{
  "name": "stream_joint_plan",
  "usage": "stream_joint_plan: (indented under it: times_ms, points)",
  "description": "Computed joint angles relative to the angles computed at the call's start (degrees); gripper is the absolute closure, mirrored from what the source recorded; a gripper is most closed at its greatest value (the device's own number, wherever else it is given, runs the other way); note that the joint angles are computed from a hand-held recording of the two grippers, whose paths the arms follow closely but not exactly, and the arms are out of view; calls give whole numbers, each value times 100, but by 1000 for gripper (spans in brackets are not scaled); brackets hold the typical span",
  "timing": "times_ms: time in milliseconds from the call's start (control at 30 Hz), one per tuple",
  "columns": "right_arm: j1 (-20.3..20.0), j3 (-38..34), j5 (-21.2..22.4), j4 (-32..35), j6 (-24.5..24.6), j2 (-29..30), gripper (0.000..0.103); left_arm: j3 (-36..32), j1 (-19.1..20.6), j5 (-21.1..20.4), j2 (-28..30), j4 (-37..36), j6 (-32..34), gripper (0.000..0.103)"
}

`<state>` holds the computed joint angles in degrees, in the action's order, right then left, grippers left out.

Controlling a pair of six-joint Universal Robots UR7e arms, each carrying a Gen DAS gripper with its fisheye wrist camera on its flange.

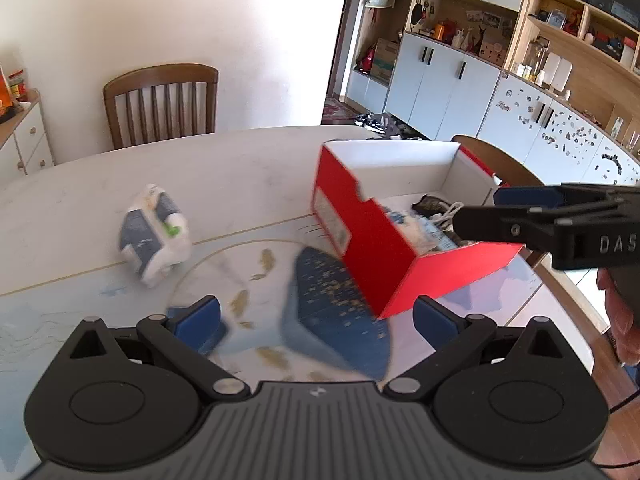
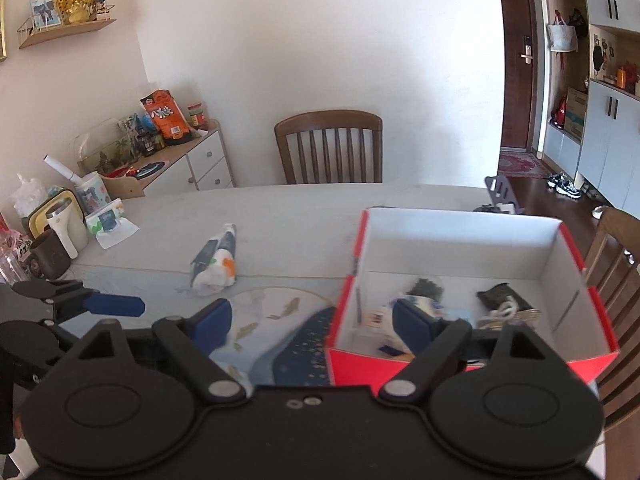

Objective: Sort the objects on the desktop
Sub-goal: 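Move both tools back from the red box toward the remaining table items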

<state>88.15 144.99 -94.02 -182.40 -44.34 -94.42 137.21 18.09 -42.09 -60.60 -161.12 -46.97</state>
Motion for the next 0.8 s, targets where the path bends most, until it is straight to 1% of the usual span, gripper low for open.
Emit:
stream_joint_plan:
  times_ms: [133, 267, 500, 600, 800]
  points:
    - [308, 24, -235, -395, 221, 411, 14, 304, 101, -173, -373, -63, 96, 0]
    - [597, 6, -490, -822, 427, 899, 14, 604, 193, -259, -682, -238, 397, 0]
    - [953, -147, -745, -1219, 677, 1617, 12, 987, 447, -513, -1075, -609, 1273, 0]
    - [1043, -249, -785, -1260, 791, 1860, 12, 1122, 593, -731, -1185, -800, 1731, 0]
    - [1299, -516, -1076, -1450, 947, 2403, 12, 1257, 914, -1098, -1321, -847, 2858, 0]
